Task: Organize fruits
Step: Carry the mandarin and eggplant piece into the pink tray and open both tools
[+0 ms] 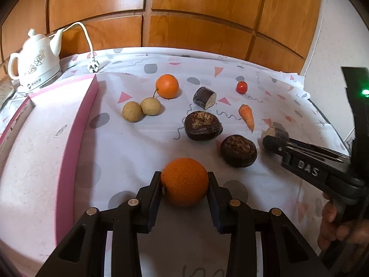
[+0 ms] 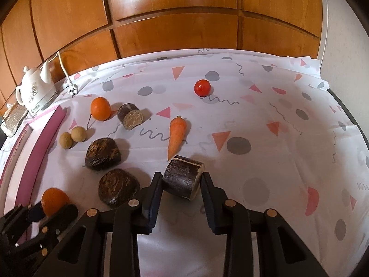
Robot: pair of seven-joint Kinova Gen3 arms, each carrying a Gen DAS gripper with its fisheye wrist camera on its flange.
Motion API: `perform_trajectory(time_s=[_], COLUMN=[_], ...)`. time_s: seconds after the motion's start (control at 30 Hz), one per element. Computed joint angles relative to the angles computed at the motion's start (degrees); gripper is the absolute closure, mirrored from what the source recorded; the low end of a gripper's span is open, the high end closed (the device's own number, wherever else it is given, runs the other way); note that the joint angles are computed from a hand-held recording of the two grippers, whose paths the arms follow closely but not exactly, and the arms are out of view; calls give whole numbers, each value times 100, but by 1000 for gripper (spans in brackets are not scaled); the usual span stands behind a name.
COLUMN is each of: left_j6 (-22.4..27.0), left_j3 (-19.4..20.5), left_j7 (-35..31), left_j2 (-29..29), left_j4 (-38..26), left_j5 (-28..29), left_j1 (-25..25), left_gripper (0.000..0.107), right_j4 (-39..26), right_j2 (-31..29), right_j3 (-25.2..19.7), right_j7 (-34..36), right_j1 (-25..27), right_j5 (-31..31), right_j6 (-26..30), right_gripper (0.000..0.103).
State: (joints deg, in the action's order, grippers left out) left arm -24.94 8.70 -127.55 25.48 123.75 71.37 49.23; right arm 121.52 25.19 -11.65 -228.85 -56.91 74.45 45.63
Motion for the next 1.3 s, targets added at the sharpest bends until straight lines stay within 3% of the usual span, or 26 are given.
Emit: perform_trajectory(time_s=[0.07, 0.2, 0.37, 0.5, 0.7, 0.83, 1.0, 1.17, 1.3], left_j6=[-46, -230, -506, -897, -1344, -1417, -1325, -1208, -1147], left_j3=[160, 88, 238, 410, 649, 683, 613, 525, 503], left_j7=[-43, -17, -363, -767, -1169, -1170, -1061, -1098, -920], left_j2=[-81, -269, -563, -856, -1105, -1210, -1311, -1368, -1448], left_j4=[52, 165, 271, 371, 494, 689, 886, 965, 1051], left_j5=[85, 164, 663, 1289, 1974, 2149, 2218, 2283, 2209], left_j1=[-126, 28, -56, -247, -724, -1075, -1445, -1768, -1896], left_gripper=[70, 70, 70, 70, 70, 70, 69, 69, 65], right_j4=[69, 114, 17, -167, -827, -1288, -1963, -2738, -3097], right_j2=[-52, -136, -232, -306, -197, -78, 209, 586, 775], right_j3=[-36, -130, -232, -284, -295, -149, -66, -31, 187], right_j7=[-125, -175, 22, 392, 1570, 2254, 3388, 4406, 4707], right_j1=[-61, -200, -325, -279, -90, 9, 105, 37, -81], right_j5=[-3, -47, 12, 306, 528, 351, -377, -1077, -1395], right_j6=[14, 146, 228, -8, -711, -1382, -1854, -1733, -1771], right_gripper=[70, 70, 70, 70, 70, 70, 69, 69, 68])
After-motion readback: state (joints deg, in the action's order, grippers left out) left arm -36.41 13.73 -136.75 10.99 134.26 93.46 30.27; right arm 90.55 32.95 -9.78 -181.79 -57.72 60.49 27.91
